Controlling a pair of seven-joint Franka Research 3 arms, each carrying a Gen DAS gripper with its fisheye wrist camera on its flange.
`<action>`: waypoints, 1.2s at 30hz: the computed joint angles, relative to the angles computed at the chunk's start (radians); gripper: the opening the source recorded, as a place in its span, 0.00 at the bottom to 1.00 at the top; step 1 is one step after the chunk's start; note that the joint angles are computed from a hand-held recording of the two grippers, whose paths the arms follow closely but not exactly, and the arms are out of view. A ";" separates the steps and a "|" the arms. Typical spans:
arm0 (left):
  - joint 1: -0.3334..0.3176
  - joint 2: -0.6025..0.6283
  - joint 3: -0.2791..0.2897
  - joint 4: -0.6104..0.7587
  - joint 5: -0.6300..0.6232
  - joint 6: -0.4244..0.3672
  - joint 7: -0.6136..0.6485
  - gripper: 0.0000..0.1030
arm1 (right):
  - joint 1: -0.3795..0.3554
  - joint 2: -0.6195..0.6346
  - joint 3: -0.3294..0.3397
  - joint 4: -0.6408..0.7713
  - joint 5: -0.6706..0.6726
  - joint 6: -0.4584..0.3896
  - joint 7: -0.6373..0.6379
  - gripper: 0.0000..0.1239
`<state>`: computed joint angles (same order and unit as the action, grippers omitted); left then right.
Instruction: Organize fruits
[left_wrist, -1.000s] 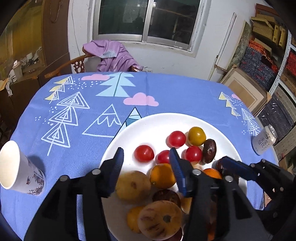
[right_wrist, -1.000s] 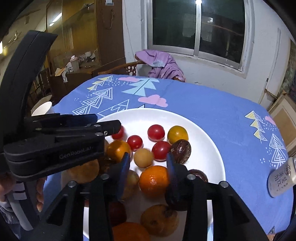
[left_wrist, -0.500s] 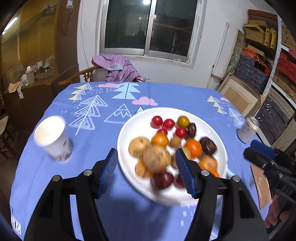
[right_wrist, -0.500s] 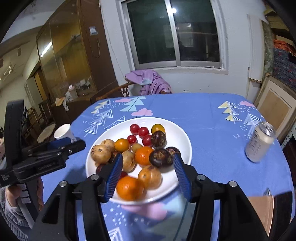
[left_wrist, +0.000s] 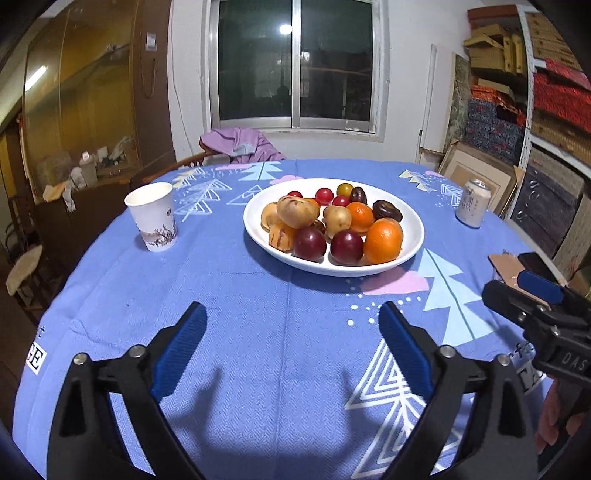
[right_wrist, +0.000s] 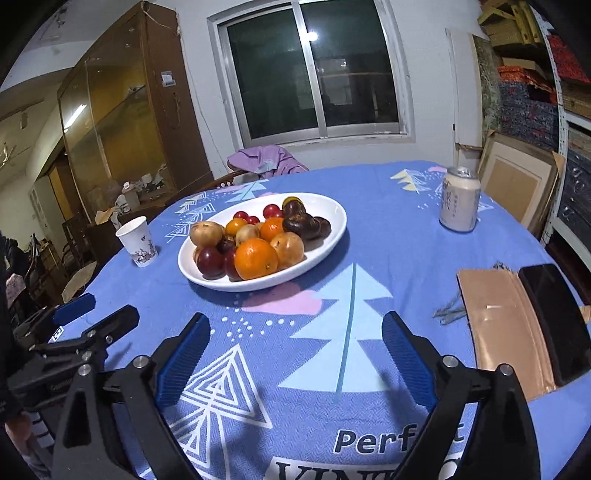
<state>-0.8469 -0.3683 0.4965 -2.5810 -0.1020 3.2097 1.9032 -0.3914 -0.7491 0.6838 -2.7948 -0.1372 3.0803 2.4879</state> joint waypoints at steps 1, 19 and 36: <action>0.021 0.005 -0.022 -0.007 0.007 0.018 -0.002 0.92 | -0.006 -0.002 0.011 0.006 -0.003 -0.013 0.002 0.77; -0.031 0.016 0.049 0.018 0.048 0.005 -0.032 0.96 | -0.059 0.012 0.089 0.072 -0.171 -0.108 0.081 0.80; 0.068 0.013 -0.042 0.007 0.022 0.022 -0.053 0.96 | -0.059 -0.014 0.087 0.072 -0.232 -0.122 0.136 0.80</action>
<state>-0.7790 -0.3555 0.4546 -2.5741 -0.0796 3.2313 1.8503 -0.4505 -0.7635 0.7707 -2.7230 -0.3690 2.9588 2.6237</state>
